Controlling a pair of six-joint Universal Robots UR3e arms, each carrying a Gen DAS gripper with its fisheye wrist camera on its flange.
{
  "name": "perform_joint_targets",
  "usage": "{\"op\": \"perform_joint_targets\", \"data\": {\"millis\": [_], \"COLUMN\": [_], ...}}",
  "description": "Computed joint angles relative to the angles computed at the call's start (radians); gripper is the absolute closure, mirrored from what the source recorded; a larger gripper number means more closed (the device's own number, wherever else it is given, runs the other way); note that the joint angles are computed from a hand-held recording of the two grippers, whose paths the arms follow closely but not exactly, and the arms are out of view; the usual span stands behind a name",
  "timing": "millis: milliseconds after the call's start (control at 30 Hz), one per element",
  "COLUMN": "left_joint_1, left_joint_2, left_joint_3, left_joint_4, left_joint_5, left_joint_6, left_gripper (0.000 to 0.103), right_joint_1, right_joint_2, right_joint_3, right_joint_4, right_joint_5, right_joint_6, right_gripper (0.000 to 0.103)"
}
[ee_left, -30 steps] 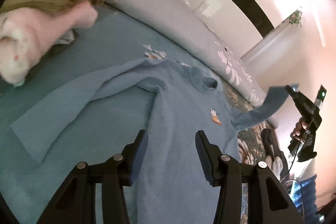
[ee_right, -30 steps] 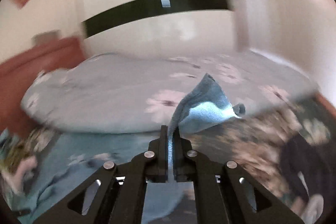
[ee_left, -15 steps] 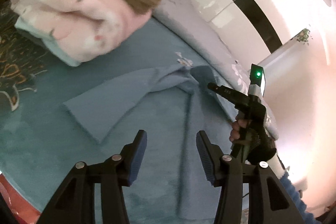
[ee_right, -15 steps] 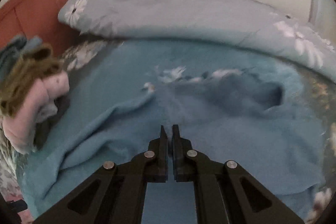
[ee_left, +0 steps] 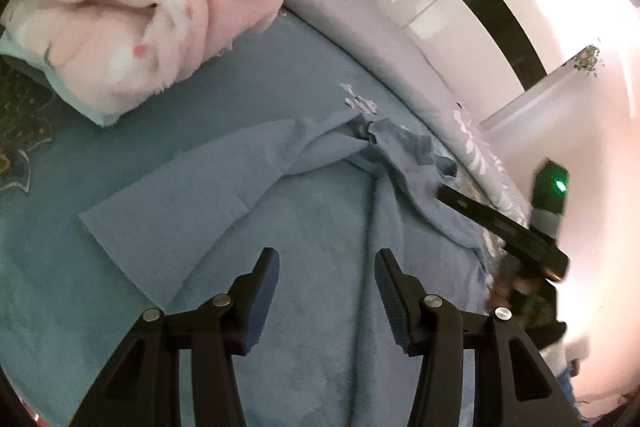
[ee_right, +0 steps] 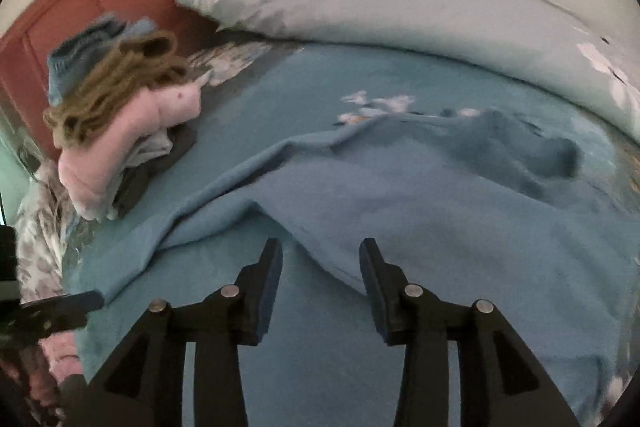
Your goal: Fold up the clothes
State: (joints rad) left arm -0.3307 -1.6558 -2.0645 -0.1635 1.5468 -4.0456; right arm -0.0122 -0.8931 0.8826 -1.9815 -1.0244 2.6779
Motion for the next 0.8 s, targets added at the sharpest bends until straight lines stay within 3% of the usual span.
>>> {"op": "perform_joint_targets", "data": {"millis": [133,300,367,500,633,733,800], "left_joint_1": [-0.023,-0.044,-0.052,-0.126,-0.132,-0.118,-0.110], "left_joint_2": [0.019,0.008,-0.023,-0.095,-0.094,-0.072,-0.058], "left_joint_3": [-0.001,0.051,0.114,0.263,0.246,0.194,0.169], "left_joint_4": [-0.121,-0.280,-0.371,-0.551,-0.563,-0.521,-0.493], "left_joint_5": [0.101,0.193,0.217,0.368,0.390,0.376,0.377], "left_joint_6": [0.029,0.106,0.170,0.230,0.257,0.273,0.269], "left_gripper": [0.049,0.049,0.049,0.049,0.049,0.063,0.096], "right_joint_1": [-0.101,-0.119,-0.114,-0.093,-0.082,-0.085,-0.092], "right_joint_2": [-0.108,-0.154,-0.151,-0.140,-0.159,-0.166,-0.171], "right_joint_3": [0.162,0.261,0.274,0.289,0.319,0.322,0.323], "right_joint_4": [-0.024,-0.033,-0.020,-0.010,-0.009,0.006,0.019], "right_joint_5": [0.028,0.013,0.036,0.056,0.044,0.042,0.048], "right_joint_6": [-0.048,-0.109,-0.102,-0.082,-0.091,-0.085,-0.072], "right_gripper": [0.061,0.061,0.061,0.061,0.061,0.061,0.061]}}
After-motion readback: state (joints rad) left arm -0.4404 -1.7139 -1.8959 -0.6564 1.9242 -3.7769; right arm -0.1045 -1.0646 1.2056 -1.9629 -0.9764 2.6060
